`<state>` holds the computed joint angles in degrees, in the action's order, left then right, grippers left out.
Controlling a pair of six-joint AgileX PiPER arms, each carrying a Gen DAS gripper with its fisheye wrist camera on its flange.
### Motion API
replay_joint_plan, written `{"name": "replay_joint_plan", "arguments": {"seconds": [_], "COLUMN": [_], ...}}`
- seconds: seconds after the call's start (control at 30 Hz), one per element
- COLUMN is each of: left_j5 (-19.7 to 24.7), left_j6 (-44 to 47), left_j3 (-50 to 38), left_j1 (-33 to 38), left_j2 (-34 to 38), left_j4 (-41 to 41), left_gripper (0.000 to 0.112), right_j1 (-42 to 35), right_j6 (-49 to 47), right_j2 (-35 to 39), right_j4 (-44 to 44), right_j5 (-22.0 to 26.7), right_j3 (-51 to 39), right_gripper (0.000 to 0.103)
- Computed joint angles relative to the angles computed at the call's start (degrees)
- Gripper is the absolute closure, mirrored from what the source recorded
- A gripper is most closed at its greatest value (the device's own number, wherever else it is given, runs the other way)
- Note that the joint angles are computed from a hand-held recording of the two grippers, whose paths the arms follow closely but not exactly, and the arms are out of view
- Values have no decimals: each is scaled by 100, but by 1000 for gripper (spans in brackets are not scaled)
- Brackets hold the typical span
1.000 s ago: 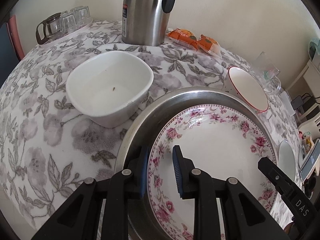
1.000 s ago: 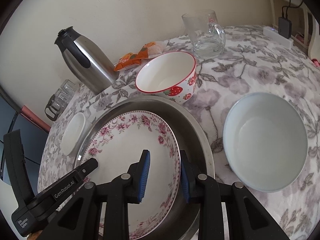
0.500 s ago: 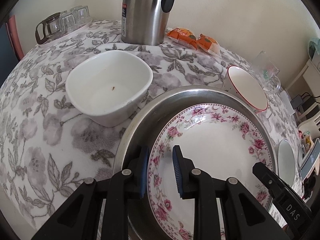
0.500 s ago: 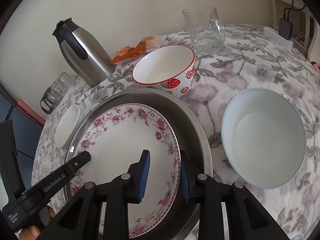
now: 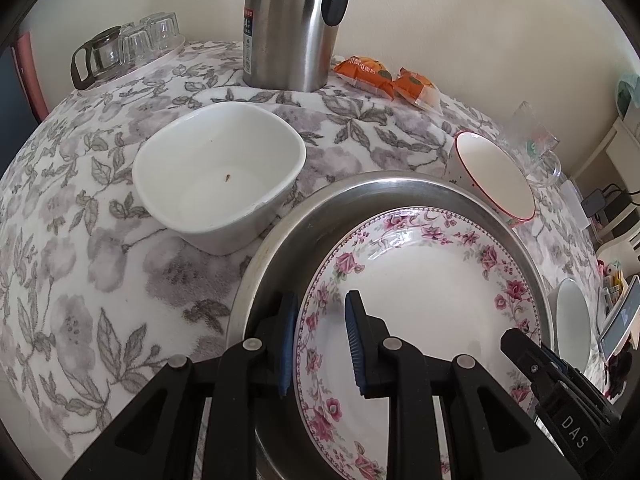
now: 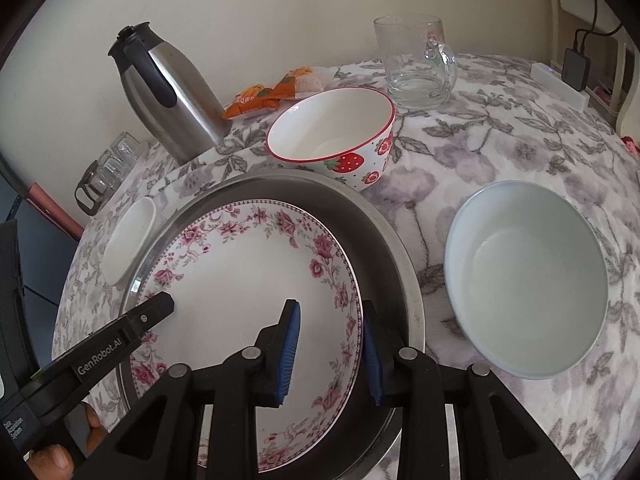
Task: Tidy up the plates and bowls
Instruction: 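Lower the pink-rose plate into the steel basin with both grippers, then open both grippers and withdraw them from the plate rim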
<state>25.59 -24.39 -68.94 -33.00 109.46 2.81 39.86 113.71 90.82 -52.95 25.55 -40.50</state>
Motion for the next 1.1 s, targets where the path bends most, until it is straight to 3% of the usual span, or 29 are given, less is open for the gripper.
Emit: {"name": "replay_joint_plan", "arguments": {"seconds": [0.33,0.7,0.77,0.9,0.97,1.03,1.1], "left_j5": [86,251,251,293,321,438,546], "left_j6": [-323,-291,-275,-326,-431,-662,-892], "left_j3": [-35,-113,-108,-80,-61,-89,-103], "left_j1": [-77,-97,-112,-148,-163,-204,-244], "left_j2": [-137,-214,-286,-461,-547,-604,-643], "left_j4": [464,489,511,616,736,994,1246], "left_gripper": [87,87,86,72,72,71,60], "right_j1": [13,191,301,579,686,758,799], "right_j6": [92,18,-91,-445,-645,-811,-973], "right_j2": [-74,-456,-574,-687,-691,-679,-657], "right_j4": [-124,-138,-138,-2,132,257,376], "right_j5": [-23,415,627,1225,1527,1770,1936], "right_j3": [56,23,-58,-317,-460,-570,-651], "right_gripper": [70,70,70,68,56,51,48]}}
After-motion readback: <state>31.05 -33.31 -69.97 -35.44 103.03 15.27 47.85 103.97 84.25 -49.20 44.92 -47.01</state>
